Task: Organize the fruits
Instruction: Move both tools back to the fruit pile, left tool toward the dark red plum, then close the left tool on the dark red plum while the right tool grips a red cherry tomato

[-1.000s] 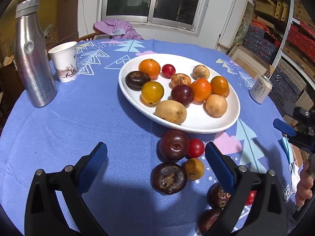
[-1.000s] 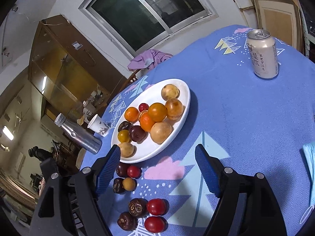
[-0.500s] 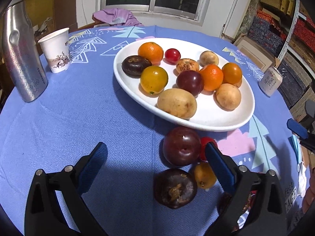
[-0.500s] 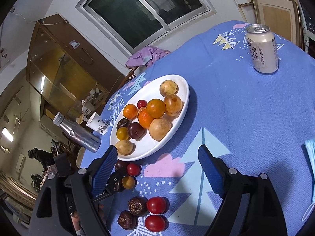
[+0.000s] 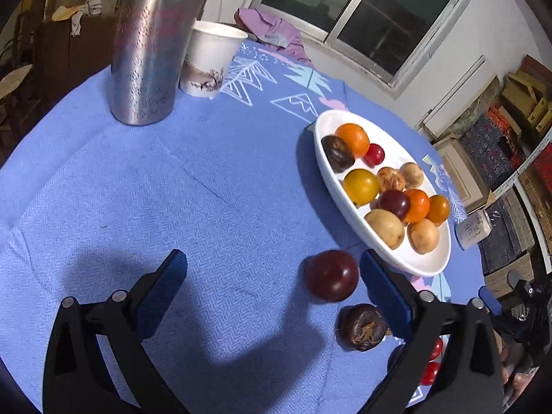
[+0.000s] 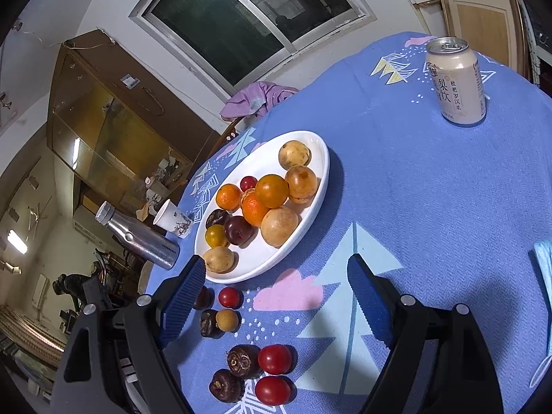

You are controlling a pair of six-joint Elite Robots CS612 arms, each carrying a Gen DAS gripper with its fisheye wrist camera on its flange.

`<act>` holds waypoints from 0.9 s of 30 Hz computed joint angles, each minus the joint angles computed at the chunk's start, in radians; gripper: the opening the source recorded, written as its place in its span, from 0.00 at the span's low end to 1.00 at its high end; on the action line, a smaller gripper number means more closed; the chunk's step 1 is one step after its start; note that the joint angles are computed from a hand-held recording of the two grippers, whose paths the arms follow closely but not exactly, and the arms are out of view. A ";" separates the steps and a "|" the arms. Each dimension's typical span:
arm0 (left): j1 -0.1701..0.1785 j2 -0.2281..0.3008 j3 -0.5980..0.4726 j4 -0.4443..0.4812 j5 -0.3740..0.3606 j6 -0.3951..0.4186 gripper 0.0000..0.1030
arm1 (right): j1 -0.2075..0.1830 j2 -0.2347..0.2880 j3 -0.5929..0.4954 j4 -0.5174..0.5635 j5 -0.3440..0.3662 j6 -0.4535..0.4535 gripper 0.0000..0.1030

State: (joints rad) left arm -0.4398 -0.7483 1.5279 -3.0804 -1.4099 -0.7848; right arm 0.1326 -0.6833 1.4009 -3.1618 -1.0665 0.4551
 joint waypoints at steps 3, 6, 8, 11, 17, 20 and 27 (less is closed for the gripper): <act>-0.013 0.002 -0.011 0.016 0.013 0.062 0.96 | 0.000 0.000 0.000 0.005 0.001 -0.003 0.83; -0.029 0.002 -0.020 0.040 0.046 0.124 0.96 | 0.000 0.000 0.000 0.002 0.001 -0.003 0.83; -0.034 0.001 -0.020 0.048 0.057 0.136 0.96 | 0.001 0.000 0.000 0.001 0.000 -0.004 0.83; -0.032 0.002 -0.018 0.045 0.036 0.126 0.96 | 0.001 0.001 -0.001 0.006 0.002 -0.006 0.83; -0.028 0.013 -0.034 0.052 -0.032 0.168 0.65 | 0.001 0.000 -0.002 0.007 0.004 -0.008 0.83; -0.031 0.020 -0.046 0.071 -0.047 0.188 0.59 | 0.001 0.000 -0.001 0.010 0.004 -0.008 0.83; -0.041 0.024 -0.056 0.075 -0.038 0.226 0.58 | 0.003 0.000 -0.003 0.020 0.003 -0.023 0.83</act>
